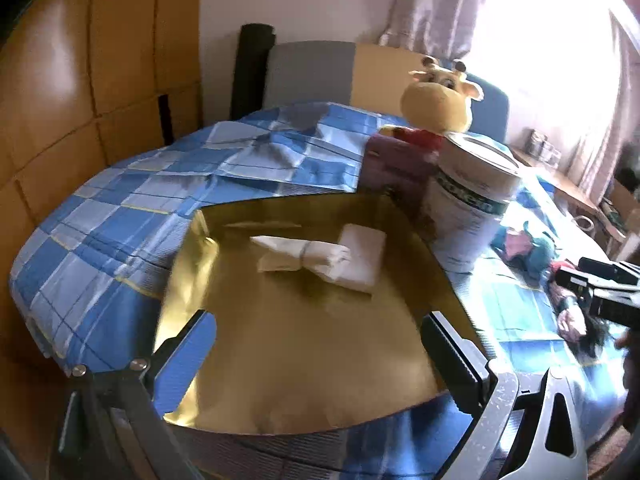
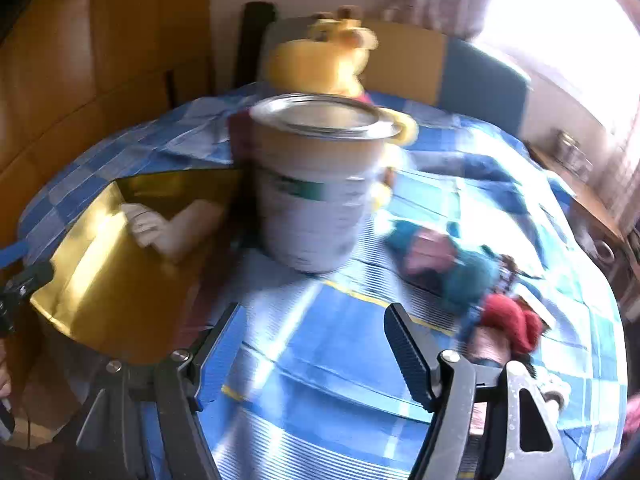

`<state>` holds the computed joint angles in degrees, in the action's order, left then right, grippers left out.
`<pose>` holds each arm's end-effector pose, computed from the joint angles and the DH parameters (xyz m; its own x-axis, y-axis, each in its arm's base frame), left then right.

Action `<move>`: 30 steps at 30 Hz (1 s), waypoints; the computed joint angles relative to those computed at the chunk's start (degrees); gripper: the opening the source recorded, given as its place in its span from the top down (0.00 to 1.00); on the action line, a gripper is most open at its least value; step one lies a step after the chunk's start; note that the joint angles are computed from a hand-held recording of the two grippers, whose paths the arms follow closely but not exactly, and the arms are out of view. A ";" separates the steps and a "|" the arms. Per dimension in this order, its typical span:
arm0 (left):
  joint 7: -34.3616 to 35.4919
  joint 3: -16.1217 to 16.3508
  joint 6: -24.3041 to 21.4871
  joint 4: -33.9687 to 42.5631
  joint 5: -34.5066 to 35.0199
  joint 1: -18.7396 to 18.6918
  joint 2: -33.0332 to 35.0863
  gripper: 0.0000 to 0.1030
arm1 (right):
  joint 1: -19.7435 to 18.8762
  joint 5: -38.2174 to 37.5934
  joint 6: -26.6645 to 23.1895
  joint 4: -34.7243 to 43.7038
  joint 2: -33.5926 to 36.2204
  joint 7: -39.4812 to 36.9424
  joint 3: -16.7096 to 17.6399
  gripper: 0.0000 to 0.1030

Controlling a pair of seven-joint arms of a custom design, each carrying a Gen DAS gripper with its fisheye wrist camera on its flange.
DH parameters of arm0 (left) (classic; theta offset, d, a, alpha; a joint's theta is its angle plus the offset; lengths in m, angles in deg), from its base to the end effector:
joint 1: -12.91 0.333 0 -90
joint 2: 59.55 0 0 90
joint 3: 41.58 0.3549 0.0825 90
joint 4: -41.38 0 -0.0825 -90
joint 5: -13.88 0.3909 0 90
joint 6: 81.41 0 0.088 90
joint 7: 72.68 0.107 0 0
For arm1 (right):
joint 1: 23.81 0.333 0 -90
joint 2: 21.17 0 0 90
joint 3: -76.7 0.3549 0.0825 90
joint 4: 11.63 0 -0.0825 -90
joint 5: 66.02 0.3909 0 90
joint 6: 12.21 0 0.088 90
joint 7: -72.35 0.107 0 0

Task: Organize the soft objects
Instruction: 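Grasp the rolled pink towel with blue band using the left gripper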

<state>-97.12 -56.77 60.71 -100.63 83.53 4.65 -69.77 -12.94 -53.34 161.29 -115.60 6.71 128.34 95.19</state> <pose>0.4285 -0.1913 0.4035 0.5637 -0.8227 0.0731 -0.5153 -0.4195 -0.7473 0.6513 0.3068 0.3983 0.6895 -0.7185 0.0916 -0.4769 -0.5456 -0.6891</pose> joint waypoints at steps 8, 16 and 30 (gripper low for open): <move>2.93 0.38 3.25 3.90 0.70 -0.89 3.74 0.00 | 0.52 -0.36 1.98 1.64 0.21 8.33 -7.69 0.30; 6.52 2.01 10.83 9.09 0.17 -1.88 8.99 0.00 | 2.90 -2.67 5.34 4.39 3.31 24.80 -18.79 0.29; 26.87 5.72 21.03 20.69 -14.39 -7.65 22.19 0.00 | -13.17 5.13 -2.52 8.50 6.32 33.54 -4.72 0.29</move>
<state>-70.26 -51.05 81.74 -79.94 69.13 -3.00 -47.58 -26.11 -48.21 158.77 -107.10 13.03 161.88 90.47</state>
